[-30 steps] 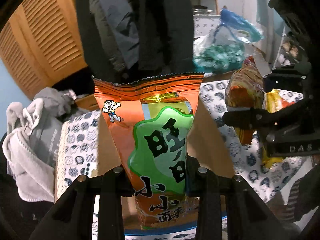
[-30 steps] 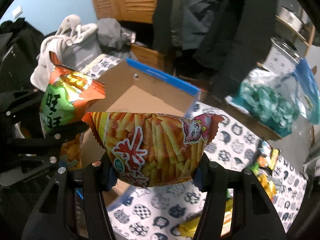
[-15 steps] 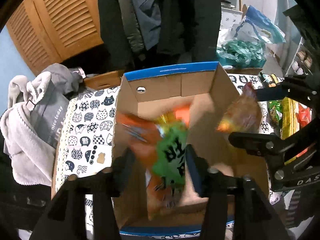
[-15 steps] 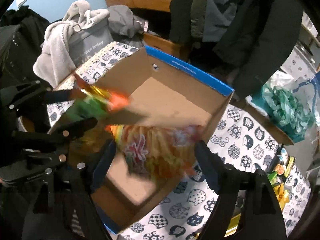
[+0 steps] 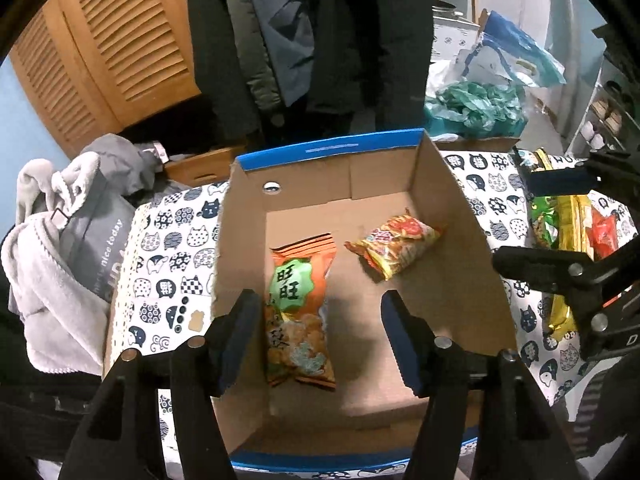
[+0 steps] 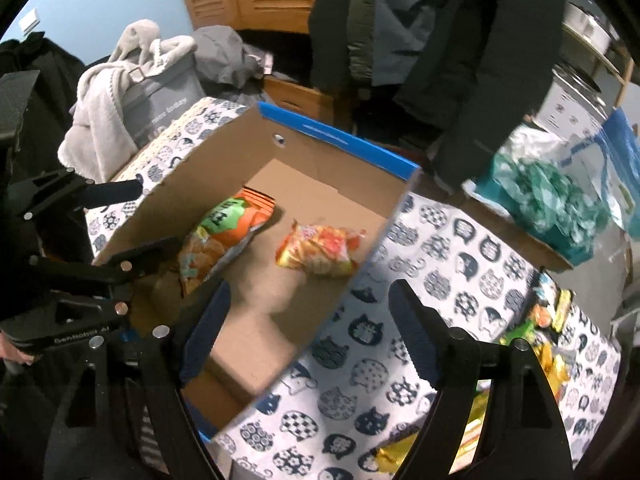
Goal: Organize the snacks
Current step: 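Move both tools back to the remaining snack packets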
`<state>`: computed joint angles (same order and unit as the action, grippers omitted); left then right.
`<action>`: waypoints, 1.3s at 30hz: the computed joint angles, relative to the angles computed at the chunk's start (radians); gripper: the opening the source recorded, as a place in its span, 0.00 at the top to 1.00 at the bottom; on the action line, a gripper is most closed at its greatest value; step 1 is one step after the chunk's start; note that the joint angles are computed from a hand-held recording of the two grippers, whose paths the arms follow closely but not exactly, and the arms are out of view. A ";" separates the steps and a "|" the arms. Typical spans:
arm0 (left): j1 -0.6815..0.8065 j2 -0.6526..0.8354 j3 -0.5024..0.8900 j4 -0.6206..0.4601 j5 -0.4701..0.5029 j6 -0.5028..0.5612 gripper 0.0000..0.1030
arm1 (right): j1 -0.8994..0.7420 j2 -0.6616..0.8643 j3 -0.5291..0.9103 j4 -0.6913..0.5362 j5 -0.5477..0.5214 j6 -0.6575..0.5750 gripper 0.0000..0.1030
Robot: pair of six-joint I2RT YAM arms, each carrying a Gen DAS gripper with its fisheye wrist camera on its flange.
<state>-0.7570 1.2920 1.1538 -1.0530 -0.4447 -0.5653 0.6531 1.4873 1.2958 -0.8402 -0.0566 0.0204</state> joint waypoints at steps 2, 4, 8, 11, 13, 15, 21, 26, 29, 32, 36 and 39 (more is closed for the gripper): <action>-0.017 0.021 0.016 -0.005 -0.011 -0.009 0.37 | -0.022 -0.031 -0.027 -0.003 0.001 -0.002 0.22; -0.031 0.034 0.028 -0.003 -0.014 -0.014 0.37 | -0.045 -0.063 -0.056 -0.006 -0.002 -0.001 0.22; -0.058 0.060 0.058 0.009 0.005 -0.024 0.37 | -0.107 -0.127 -0.117 -0.020 -0.014 -0.011 0.22; -0.089 0.088 0.091 0.022 0.010 -0.029 0.37 | -0.158 -0.174 -0.158 -0.032 -0.019 -0.026 0.22; -0.121 0.117 0.123 0.025 -0.001 -0.032 0.37 | -0.207 -0.213 -0.190 -0.043 -0.027 -0.045 0.22; -0.148 0.142 0.147 0.028 -0.009 -0.032 0.37 | -0.251 -0.249 -0.216 -0.053 -0.035 -0.065 0.22; -0.232 0.244 0.242 0.012 -0.044 -0.024 0.37 | -0.401 -0.334 -0.277 -0.084 -0.084 -0.146 0.21; -0.288 0.336 0.323 -0.010 -0.053 -0.026 0.37 | -0.544 -0.396 -0.329 -0.106 -0.114 -0.234 0.21; -0.304 0.378 0.361 -0.003 -0.025 -0.018 0.37 | -0.624 -0.412 -0.354 -0.105 -0.113 -0.279 0.21; -0.316 0.419 0.403 0.005 0.000 -0.016 0.37 | -0.701 -0.419 -0.384 -0.095 -0.114 -0.322 0.21; -0.342 0.480 0.469 -0.001 -0.004 -0.015 0.37 | -0.822 -0.408 -0.425 -0.082 -0.142 -0.378 0.21; -0.351 0.531 0.520 -0.005 0.021 -0.014 0.37 | -0.901 -0.401 -0.454 -0.072 -0.161 -0.422 0.21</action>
<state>-1.1077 1.8234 1.6741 -1.0582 -0.4233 -0.5796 -0.2482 1.0867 0.8420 -0.9126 -0.2171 -0.4014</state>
